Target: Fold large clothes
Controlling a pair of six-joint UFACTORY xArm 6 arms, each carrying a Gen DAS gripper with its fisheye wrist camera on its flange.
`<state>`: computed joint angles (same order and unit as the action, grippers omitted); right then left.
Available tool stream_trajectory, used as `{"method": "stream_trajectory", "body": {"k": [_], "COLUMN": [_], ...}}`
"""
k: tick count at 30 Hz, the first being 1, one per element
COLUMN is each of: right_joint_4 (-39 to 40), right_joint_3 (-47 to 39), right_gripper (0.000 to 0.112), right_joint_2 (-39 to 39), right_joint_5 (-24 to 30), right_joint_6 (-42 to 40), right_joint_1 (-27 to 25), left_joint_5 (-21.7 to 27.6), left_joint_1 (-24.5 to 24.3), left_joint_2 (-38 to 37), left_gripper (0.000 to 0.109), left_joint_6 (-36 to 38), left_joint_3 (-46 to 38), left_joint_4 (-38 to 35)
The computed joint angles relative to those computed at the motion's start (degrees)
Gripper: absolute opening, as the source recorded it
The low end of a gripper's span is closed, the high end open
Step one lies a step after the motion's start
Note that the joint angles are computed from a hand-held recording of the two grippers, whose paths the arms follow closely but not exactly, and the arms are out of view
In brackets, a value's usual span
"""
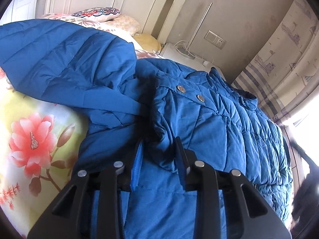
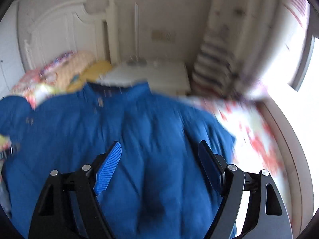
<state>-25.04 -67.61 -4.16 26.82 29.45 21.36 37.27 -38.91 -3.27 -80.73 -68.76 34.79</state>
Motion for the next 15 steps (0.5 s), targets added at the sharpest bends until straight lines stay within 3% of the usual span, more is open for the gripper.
{"method": "stream_trajectory", "body": {"k": [2,4,7,10,12,15], "right_joint_4": [8.41,13.65,11.94,12.38,12.01,10.13], "right_joint_3": [-6.7,-12.49,-12.97,-4.48,0.11,1.85], "right_gripper": [0.077,0.081,0.082,0.082,0.085,0.087], "right_joint_2": [7.34,13.23,12.55,5.24,1.32,0.3], "right_joint_5": [1.93,9.4,11.14,3.14,0.54,3.33], "right_joint_6": [-6.67,-8.87,-5.16,-3.52,-4.34,-8.26], "right_joint_1": [-0.74,-1.48,-0.75,1.71,3.87,8.42], "left_joint_5": [-0.99,-1.9,-2.28,-2.09,-2.34,-3.57], "left_joint_1": [0.32,0.56,0.6,0.42,0.33,0.68], "left_joint_2": [-0.49,-0.57,-0.07,0.57,0.51,0.31], "left_gripper": [0.033,0.035,0.041,0.048,0.052,0.053], "left_joint_6": [-0.39,-0.33,0.52,1.76,1.79,1.51], "left_joint_3": [0.82,1.17,0.79,0.03,0.08,0.58], "left_joint_4": [-0.27,-0.58,-1.01,-1.24,-0.98,-1.23]}}
